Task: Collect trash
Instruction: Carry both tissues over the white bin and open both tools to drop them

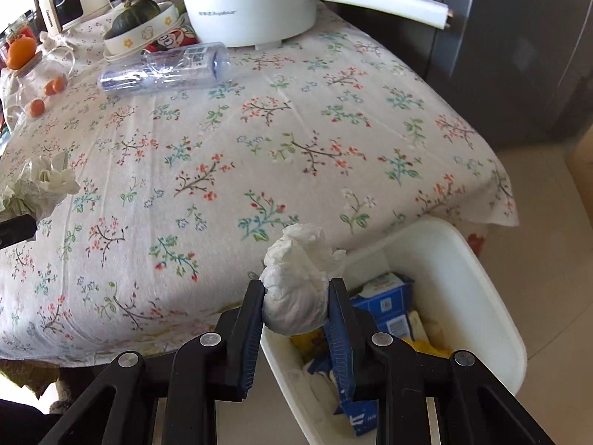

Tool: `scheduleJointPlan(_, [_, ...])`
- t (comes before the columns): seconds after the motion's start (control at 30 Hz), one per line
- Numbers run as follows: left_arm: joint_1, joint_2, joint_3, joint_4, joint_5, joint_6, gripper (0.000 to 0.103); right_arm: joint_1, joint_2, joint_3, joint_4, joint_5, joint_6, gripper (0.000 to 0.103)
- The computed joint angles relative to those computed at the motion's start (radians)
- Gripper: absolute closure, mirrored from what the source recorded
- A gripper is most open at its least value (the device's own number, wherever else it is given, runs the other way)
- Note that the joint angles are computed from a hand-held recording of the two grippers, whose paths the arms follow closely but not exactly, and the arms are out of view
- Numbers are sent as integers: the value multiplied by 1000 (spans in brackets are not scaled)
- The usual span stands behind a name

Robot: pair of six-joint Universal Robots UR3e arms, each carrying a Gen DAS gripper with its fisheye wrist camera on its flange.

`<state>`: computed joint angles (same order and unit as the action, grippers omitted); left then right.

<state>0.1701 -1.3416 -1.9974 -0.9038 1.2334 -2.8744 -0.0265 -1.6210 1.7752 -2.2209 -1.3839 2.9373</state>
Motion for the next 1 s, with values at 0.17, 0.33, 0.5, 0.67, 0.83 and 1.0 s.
scheduleJointPlan(0.17, [-123,-56,33,26,20,-45,79,-112,-99,80,106,51,-24,73])
scheduleJointPlan(0.33, [-243,-163,102,61,41,-102,79,-230,-181,133,185,101,-85,73])
scheduleJointPlan(0.5, [-372,-288,185,81,76,-132,79,-316,-216,159,215,113,-142,72])
scheduleJointPlan(0.67, [-507,-427,284,100,143,-145,79,-365,-230,191,230,114,-193,72])
scheduleJointPlan(0.83, [-578,-540,365,111,180,-146,79,-395,-239,219,242,98,-227,72])
scheduleJointPlan(1.0, [-619,-623,444,87,237,-170,74,-425,-251,232,250,95,-254,72])
